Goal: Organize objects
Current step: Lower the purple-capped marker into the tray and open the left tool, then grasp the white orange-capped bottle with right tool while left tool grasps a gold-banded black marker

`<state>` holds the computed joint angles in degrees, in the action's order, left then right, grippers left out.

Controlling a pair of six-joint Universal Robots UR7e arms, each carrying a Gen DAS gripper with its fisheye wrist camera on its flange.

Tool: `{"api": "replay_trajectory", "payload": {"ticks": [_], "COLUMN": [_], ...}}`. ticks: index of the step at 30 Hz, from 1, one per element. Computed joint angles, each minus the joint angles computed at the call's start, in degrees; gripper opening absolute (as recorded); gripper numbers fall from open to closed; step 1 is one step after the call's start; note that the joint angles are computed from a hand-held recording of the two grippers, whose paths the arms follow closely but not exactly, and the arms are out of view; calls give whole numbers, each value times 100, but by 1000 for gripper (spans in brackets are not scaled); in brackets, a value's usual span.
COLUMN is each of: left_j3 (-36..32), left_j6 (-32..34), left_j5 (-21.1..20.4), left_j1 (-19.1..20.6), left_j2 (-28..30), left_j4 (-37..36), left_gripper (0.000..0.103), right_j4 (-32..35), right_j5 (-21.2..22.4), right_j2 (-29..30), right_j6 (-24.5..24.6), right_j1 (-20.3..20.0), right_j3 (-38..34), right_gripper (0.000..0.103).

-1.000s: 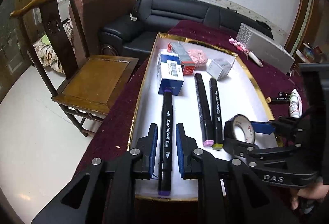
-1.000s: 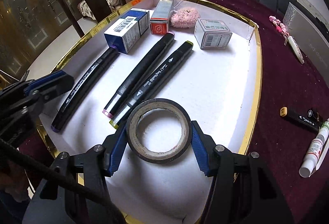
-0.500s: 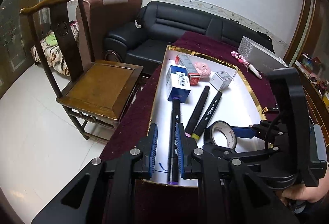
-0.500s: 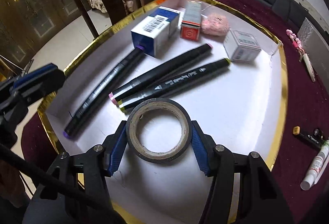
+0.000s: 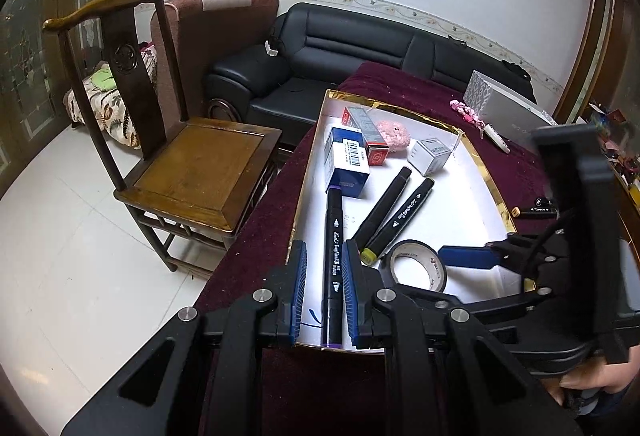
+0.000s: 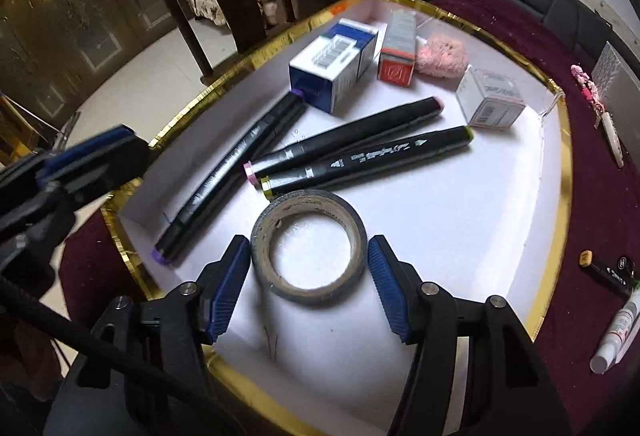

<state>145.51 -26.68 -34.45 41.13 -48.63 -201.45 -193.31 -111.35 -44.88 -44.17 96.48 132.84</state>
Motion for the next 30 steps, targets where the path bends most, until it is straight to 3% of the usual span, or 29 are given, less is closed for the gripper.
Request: {"api": "replay_trajectory", "payload": {"ticks": [5, 11, 14, 19, 21, 22, 25, 28, 30], "left_j3": [-6, -139, -340, -1085, -1567, -1798, -2735, -3680, -4135], "left_j6": [-210, -252, -91, 632, 1149, 1355, 2201, 2466, 2561], "left_j5": [64, 53, -88, -536, -780, -831, -950, -1182, -1244], "left_j1": [-199, -563, -711, -901, -931, -945, -889, -635, -509], "left_j2": [-20, 59, 238, 853, 1226, 1400, 1976, 2338, 2533], "left_j4": [255, 664, 826, 1062, 1094, 1149, 1544, 2571, 3012], "left_gripper": [15, 15, 15, 19, 39, 41, 41, 41, 41], "right_j4": [40, 112, 318, 544, 604, 615, 681, 1064, 1275], "right_j5": [351, 1116, 1488, 2216, 2543, 2687, 3090, 3734, 3788], "right_j2": [-413, -1443, -2140, -3333, -3731, -3883, -4064, -4178, -4242], "right_j6": [0, -162, -199, -284, -220, -189, 17, 274, 449], "right_j1": [-51, -536, -972, -2068, -2609, -2831, -3503, -4151, -4301], "right_j3": [198, 684, 877, 1028, 972, 966, 730, 462, 321], "right_gripper": [70, 69, 69, 70, 72, 74, 75, 75, 75]}}
